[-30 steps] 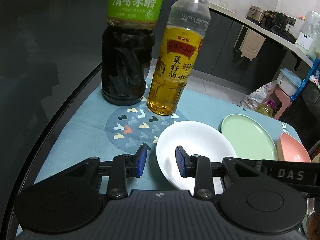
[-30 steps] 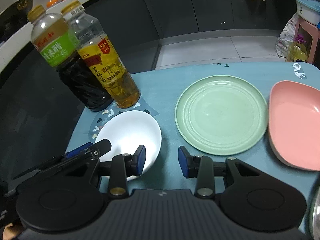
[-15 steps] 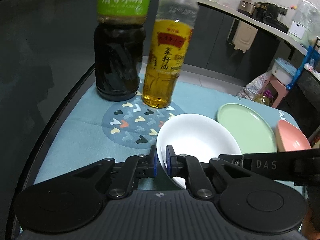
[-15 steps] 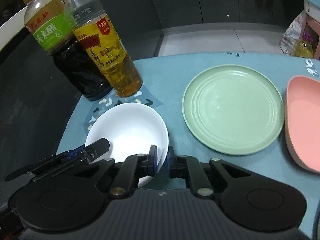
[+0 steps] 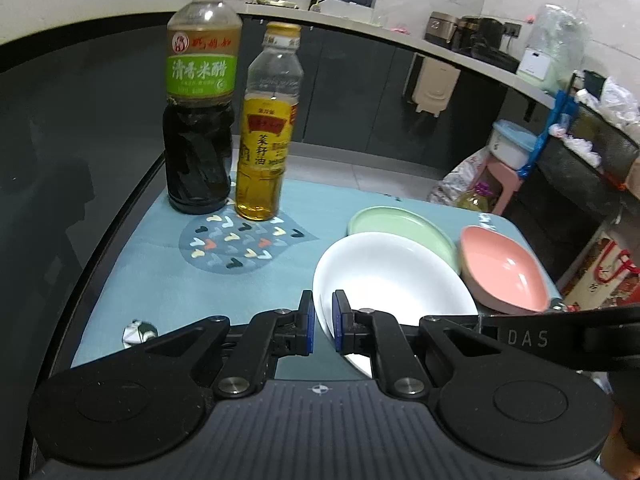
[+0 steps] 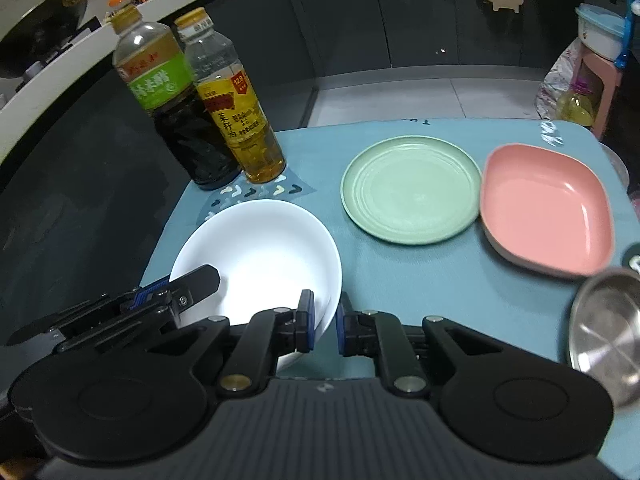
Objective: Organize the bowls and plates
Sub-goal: 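Carry the white plate with both grippers and lower it into the white bowl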
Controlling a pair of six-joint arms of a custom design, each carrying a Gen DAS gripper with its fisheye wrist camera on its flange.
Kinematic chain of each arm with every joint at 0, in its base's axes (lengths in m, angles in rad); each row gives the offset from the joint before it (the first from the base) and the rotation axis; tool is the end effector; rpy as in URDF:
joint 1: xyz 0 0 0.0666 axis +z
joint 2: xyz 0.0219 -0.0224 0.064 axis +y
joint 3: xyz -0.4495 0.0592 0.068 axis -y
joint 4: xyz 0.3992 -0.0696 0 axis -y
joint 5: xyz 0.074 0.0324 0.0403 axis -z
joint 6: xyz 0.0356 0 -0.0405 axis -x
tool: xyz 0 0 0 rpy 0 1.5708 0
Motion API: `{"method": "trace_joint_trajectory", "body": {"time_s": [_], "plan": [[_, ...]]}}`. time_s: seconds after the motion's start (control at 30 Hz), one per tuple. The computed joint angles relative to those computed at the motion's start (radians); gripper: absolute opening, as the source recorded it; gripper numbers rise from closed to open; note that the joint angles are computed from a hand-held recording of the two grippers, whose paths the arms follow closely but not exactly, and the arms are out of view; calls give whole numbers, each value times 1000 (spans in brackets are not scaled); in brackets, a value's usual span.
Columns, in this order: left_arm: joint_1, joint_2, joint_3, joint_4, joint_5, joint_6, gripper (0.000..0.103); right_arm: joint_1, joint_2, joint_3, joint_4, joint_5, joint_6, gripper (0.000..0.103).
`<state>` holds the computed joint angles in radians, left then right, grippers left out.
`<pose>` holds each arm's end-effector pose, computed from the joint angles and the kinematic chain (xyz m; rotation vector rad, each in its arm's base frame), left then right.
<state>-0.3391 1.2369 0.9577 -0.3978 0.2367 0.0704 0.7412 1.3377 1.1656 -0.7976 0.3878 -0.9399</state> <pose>0.3810 -0.1437 0.3994 0.4317 2.2292 -0.4848 0.3323 0.2854 0.4270 0.3914 2.4235 0.2448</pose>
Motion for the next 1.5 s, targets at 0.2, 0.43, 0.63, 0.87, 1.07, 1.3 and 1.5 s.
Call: {"method": "trace_joint_trajectory", "body": {"time_s": [0.2, 0.43, 0.63, 0.87, 1.07, 1.3, 1.5], "plan": [[-12, -106, -55, -29, 12, -6, 9, 86, -56, -25, -51, 64, -71, 11], [-30, -201, -106, -77, 21, -16, 10, 182, -104, -57, -91, 130, -162, 13], [-46, -265, -145, -140, 45, -33, 10, 270, -136, -89, -148, 179, -258, 13], [-68, -315, -182, -180, 41, -34, 10, 330, -152, -117, -173, 203, -339, 13], [-78, -342, -202, -220, 38, -53, 10, 379, -147, -122, -209, 222, -384, 13], [-81, -343, -219, -244, 28, -64, 10, 404, -131, -128, -227, 219, -412, 13], [-82, -338, -227, -242, 13, -75, 10, 399, -130, -148, -200, 195, -418, 13]]}}
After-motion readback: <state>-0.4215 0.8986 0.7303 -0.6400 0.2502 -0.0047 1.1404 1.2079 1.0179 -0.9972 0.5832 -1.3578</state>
